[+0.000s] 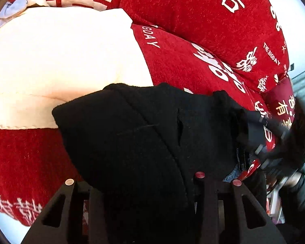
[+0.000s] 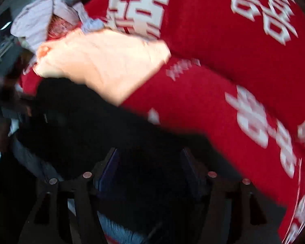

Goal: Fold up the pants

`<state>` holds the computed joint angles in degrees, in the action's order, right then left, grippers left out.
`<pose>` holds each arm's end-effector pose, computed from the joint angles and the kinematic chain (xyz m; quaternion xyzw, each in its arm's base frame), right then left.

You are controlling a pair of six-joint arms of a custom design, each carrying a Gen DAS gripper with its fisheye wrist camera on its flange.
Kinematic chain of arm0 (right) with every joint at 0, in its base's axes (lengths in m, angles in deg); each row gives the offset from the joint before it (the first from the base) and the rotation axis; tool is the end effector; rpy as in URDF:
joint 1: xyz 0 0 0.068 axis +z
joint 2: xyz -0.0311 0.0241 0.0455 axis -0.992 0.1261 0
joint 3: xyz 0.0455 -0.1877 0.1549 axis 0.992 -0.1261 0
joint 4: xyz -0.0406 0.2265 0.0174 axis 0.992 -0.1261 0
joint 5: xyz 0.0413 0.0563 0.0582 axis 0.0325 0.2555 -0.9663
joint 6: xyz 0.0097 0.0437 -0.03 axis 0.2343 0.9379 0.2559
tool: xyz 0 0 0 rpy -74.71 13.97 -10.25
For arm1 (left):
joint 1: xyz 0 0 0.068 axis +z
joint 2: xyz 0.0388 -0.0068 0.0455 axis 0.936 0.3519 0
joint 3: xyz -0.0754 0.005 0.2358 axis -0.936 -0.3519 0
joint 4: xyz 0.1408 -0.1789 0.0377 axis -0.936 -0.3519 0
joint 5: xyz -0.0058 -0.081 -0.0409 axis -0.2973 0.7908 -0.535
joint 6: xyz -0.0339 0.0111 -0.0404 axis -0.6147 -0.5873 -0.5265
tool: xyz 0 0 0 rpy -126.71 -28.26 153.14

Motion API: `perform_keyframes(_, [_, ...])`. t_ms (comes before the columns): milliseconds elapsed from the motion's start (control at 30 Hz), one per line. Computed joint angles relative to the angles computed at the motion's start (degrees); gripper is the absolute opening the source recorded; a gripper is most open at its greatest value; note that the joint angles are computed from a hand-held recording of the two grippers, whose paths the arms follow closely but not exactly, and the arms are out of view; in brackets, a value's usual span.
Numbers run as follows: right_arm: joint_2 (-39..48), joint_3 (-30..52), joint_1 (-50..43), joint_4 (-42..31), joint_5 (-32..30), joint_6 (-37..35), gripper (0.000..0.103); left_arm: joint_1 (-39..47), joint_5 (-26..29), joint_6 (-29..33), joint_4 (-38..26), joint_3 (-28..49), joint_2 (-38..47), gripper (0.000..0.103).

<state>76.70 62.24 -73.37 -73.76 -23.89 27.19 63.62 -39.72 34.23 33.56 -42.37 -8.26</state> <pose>0.3705 0.0720 0.1834 -0.5042 0.8384 0.0898 0.1865 0.2116 -0.0287 0.1593 -0.2436 0.9256 -0.1939 0.2152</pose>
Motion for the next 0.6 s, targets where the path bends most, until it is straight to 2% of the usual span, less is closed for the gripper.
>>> perform_keyframes(100, [-4.39,-14.07,-0.44,9.0,4.45,-2.61,0.067,-2.81,-2.73,-1.37,-5.13,3.86,-1.2,0.041])
perform_keyframes(133, [-7.47,-19.14,-0.95,13.36,4.29,-3.62,0.067,-4.36,-4.26,-1.78,-7.74,5.86,-1.6,0.041])
perform_keyframes(167, [-9.62,-21.33,-1.87,14.17,3.65,-4.65,0.067,-5.73,-5.84,-2.27,-9.77,7.56,-1.65,0.04])
perform_keyframes(267, [-11.98,-20.08,-4.73,10.76,-0.82,-4.58,0.068,-9.36,-9.43,-3.77,-15.48,13.59,-0.28,0.04])
perform_keyframes(300, [-12.46,-19.28,-6.31,10.51,-2.32,-4.2,0.071,-10.37,-10.32,-4.43,-17.48,16.12,0.64,0.04])
perform_keyframes(333, [-11.91,-17.2,-8.28,9.55,-3.99,-3.41,0.075,-11.03,-10.86,-4.99,-18.98,18.23,1.44,0.04])
perform_keyframes(433, [-6.45,-8.01,-14.14,5.4,-7.49,-0.28,0.076,-14.53,-13.5,-7.11,-23.95,25.93,4.64,0.04])
perform_keyframes(500, [-3.26,-3.2,-17.76,5.13,-7.91,2.92,0.076,-17.4,-15.76,-8.31,-27.12,31.27,7.14,0.039])
perform_keyframes(600, [1.11,1.69,-20.63,6.4,-5.15,6.64,0.08,-21.92,-19.19,-9.98,-32.39,40.93,12.64,0.038])
